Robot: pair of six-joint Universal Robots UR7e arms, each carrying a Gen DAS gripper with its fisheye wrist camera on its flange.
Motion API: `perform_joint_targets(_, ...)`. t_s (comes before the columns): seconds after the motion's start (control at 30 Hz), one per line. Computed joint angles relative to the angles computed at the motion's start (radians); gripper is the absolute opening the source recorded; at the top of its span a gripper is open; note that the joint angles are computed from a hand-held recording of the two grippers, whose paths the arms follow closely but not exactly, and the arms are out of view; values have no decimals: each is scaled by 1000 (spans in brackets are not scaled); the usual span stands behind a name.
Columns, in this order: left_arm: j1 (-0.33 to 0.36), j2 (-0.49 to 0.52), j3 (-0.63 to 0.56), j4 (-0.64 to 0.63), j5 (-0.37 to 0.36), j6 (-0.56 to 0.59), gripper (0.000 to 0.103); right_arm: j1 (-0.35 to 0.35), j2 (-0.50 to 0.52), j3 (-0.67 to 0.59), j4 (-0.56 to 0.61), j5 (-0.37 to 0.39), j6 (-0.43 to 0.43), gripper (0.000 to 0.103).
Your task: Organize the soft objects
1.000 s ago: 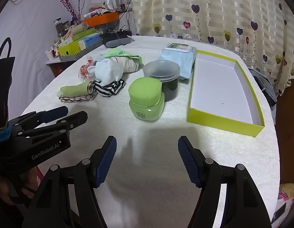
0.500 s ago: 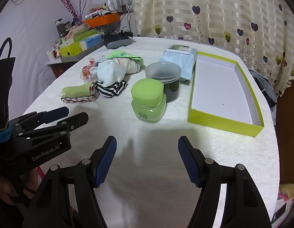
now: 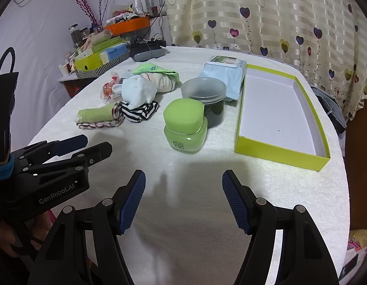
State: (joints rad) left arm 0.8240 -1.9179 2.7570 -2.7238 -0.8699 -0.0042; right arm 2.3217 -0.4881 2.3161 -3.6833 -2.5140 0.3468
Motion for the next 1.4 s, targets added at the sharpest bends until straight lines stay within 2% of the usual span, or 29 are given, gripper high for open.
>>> perform_joint_targets(1.4, 35, 10, 12, -81, -53, 45, 53, -4, 11, -7, -18, 6, -17, 68)
